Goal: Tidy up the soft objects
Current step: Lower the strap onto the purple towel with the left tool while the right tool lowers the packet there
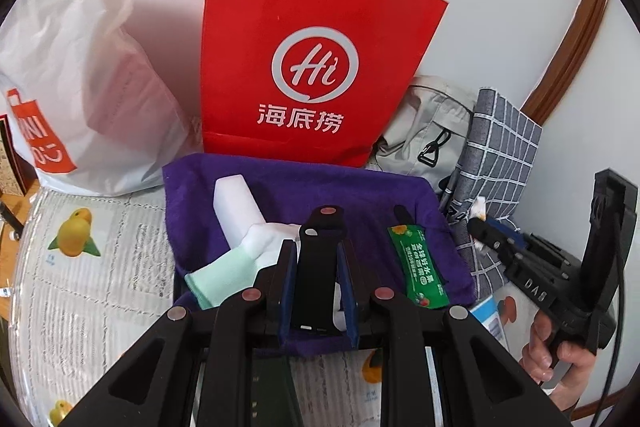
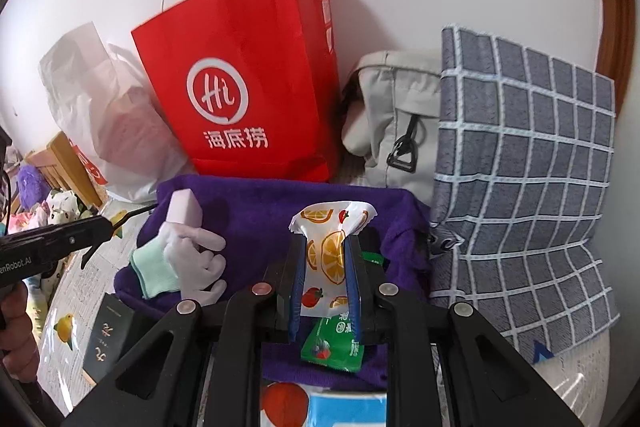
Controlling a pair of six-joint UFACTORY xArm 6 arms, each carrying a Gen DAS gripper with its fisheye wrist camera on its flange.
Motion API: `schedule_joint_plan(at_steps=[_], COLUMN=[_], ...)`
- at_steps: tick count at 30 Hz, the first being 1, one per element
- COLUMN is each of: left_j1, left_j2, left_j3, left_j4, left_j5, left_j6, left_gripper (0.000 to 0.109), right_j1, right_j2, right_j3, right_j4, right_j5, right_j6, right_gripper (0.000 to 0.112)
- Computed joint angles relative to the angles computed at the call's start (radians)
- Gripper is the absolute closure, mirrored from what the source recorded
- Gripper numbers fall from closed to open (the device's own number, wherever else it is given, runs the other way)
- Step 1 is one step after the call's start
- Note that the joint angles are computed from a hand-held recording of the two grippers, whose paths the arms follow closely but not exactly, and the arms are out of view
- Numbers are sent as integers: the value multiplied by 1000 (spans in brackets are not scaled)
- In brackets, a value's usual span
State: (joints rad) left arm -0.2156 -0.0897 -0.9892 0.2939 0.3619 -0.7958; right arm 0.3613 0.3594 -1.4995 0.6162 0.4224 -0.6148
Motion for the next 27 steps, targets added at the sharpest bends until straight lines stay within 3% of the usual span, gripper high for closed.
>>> schedule_joint_plan(at_steps=[12, 22, 27], left_j1=[7, 1, -3], left_j2=[116, 198, 229], left_j3=[-62, -134, -162], left_j4=[-160, -219, -251], left_j5=[-15, 66, 107], left_j6=[171, 226, 249], left_gripper=[89, 88, 88], right_j1=[-24, -26, -22], right_j2=[126, 200, 222], right_j3=[-126, -207, -225], right_j4=[-70, -135, -174], right_j5=[140, 268, 287], right_j6=[62, 85, 123], right_gripper=[93, 92, 90])
